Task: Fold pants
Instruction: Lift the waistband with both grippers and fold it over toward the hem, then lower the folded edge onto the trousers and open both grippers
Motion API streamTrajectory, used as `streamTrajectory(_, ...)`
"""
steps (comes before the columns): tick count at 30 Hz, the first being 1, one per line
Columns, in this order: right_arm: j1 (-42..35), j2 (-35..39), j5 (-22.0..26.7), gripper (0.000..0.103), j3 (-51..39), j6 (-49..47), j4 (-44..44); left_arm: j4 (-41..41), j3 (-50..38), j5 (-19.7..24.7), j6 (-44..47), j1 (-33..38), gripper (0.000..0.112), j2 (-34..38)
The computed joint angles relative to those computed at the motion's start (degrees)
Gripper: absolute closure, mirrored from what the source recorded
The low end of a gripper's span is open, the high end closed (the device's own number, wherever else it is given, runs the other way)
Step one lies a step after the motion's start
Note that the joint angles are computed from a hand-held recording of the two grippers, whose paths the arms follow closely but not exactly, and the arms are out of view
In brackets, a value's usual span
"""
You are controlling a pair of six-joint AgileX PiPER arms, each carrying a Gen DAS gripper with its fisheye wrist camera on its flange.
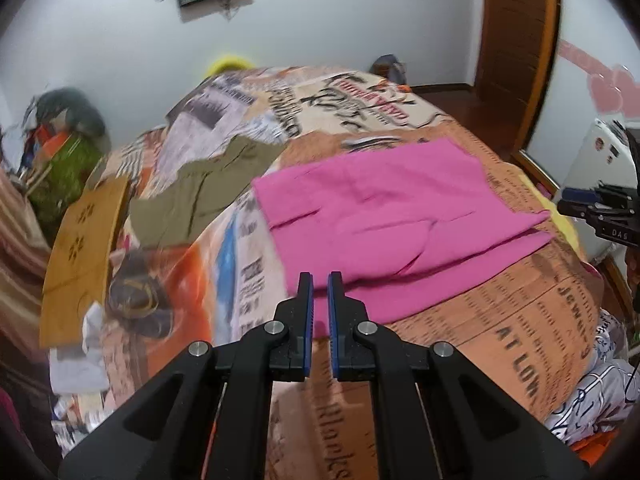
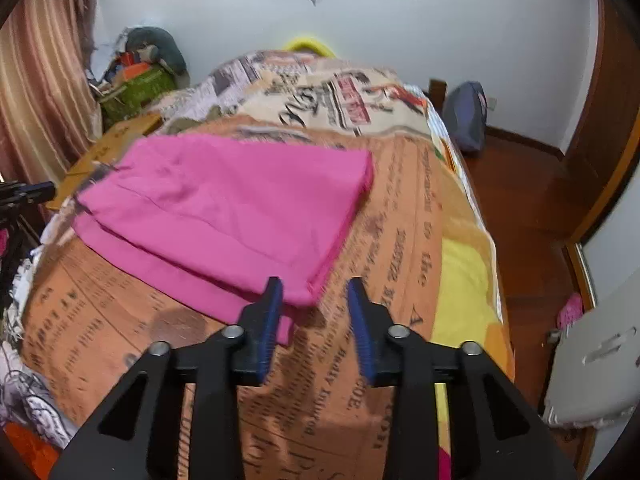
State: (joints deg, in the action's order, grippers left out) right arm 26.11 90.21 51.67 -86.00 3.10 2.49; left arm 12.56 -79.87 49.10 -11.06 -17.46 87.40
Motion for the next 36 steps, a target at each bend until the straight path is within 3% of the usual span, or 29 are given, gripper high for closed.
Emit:
streamTrajectory(4, 2.1, 0.9, -0.5, 0.061, -2.5, -1.1, 0.3, 2.1, -3.9, 1.6, 1.5, -2.2, 0.094, 4.6)
streamTrajectory(6, 3.3, 2.4, -0.3, 0.059, -4.4, -2.1, 1.4, 1.6, -4.9, 2.0, 3.3, -2.8, 0.075, 6.5)
streamTrajectory(9, 4.2, 4.6, -0.5, 0.059, -6.3, -4.0, 3.5, -1.8, -5.3, 1.1, 7.4, -2.3, 0.059, 8.3)
streamTrajectory(15, 5.8, 10.1, 0.3, 0.059, -10.9, -7.6, 7.9, 0.7, -6.3, 1.7, 9.0, -3.7, 0.05, 12.0)
streamTrajectory(22, 7.3, 14.7, 2.7, 0.059, -15.2, -10.5, 12.4, 2.5, -10.4, 3.0, 10.5, -3.7, 0.05, 15.4)
streamTrajectory(29, 8.4, 17.5, 4.2, 0.057, -18.0, -11.9, 14.0, -3.6, -17.0, 4.7, 12.4, -1.6, 0.064, 17.5)
streamTrajectory(36, 8.3, 19.1, 3.5, 0.057, -19.5, -10.0, 13.1, -7.4, -20.4, 6.5, 12.4, -0.6, 0.065, 18.4)
